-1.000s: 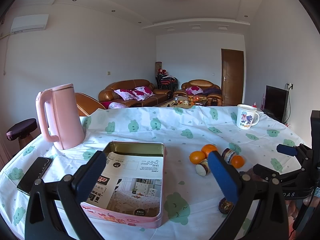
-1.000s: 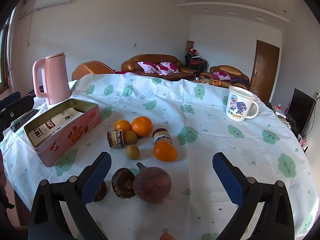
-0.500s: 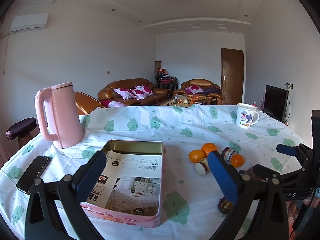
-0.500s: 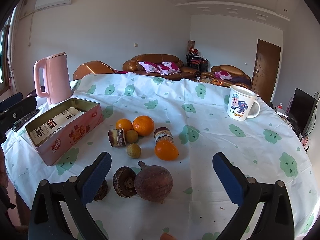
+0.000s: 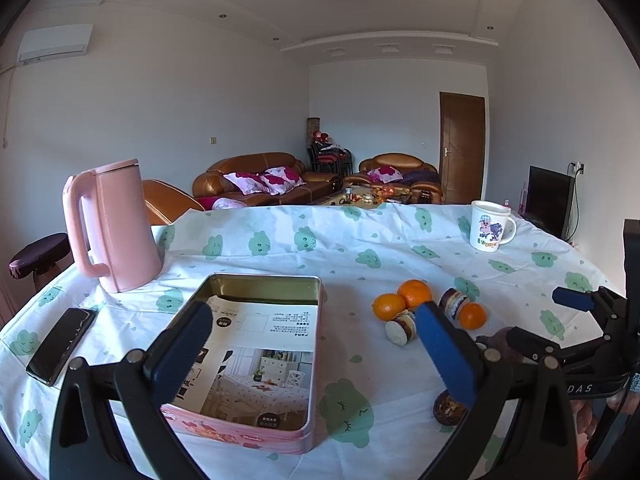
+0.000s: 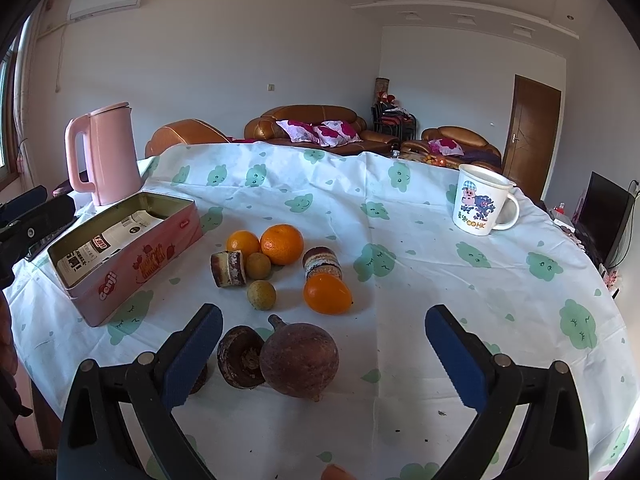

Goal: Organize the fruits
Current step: 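Grasp the large dark purple fruit with the right tool while the left tool grasps a brown fruit, then carry the purple fruit and brown fruit over the pink tin with both tools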

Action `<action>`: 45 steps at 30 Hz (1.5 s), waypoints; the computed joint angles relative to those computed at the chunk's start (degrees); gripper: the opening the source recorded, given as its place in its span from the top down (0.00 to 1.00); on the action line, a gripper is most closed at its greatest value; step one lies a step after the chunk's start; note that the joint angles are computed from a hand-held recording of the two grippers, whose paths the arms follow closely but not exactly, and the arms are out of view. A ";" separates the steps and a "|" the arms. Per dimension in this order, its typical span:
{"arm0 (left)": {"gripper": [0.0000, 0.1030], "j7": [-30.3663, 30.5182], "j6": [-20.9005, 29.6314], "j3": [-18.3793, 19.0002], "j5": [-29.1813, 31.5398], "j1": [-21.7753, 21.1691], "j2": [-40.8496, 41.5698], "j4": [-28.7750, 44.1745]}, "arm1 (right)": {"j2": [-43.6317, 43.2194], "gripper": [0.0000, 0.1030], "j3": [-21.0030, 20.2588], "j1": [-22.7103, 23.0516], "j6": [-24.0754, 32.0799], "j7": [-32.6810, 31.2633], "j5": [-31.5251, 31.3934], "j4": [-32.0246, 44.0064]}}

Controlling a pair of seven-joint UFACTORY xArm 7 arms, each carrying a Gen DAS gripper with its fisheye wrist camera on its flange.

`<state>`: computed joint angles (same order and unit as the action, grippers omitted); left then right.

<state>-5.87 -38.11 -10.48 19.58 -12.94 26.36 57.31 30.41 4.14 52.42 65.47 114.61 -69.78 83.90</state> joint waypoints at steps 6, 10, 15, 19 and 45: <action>0.00 -3.02 0.74 -1.76 5.37 2.04 1.40 0.74 | -0.96 0.01 0.23 -0.30 -0.23 2.64 0.18 -2.81; 0.00 -6.80 3.76 -4.61 12.68 4.10 3.48 2.12 | -1.51 0.01 0.54 -1.36 -2.13 4.53 0.06 -4.69; 0.07 -8.74 6.97 -6.90 18.98 5.26 5.27 3.38 | -2.10 0.04 0.67 -2.43 -6.28 7.32 -2.50 -6.34; 0.15 -10.84 9.23 -9.38 23.29 7.78 6.57 4.53 | -1.58 0.23 0.66 -4.65 -12.92 8.40 -3.38 -6.49; 0.61 -2.63 23.17 -31.90 29.35 25.87 14.67 6.25 | -4.19 0.50 2.10 -3.18 -9.78 14.80 -11.67 -8.75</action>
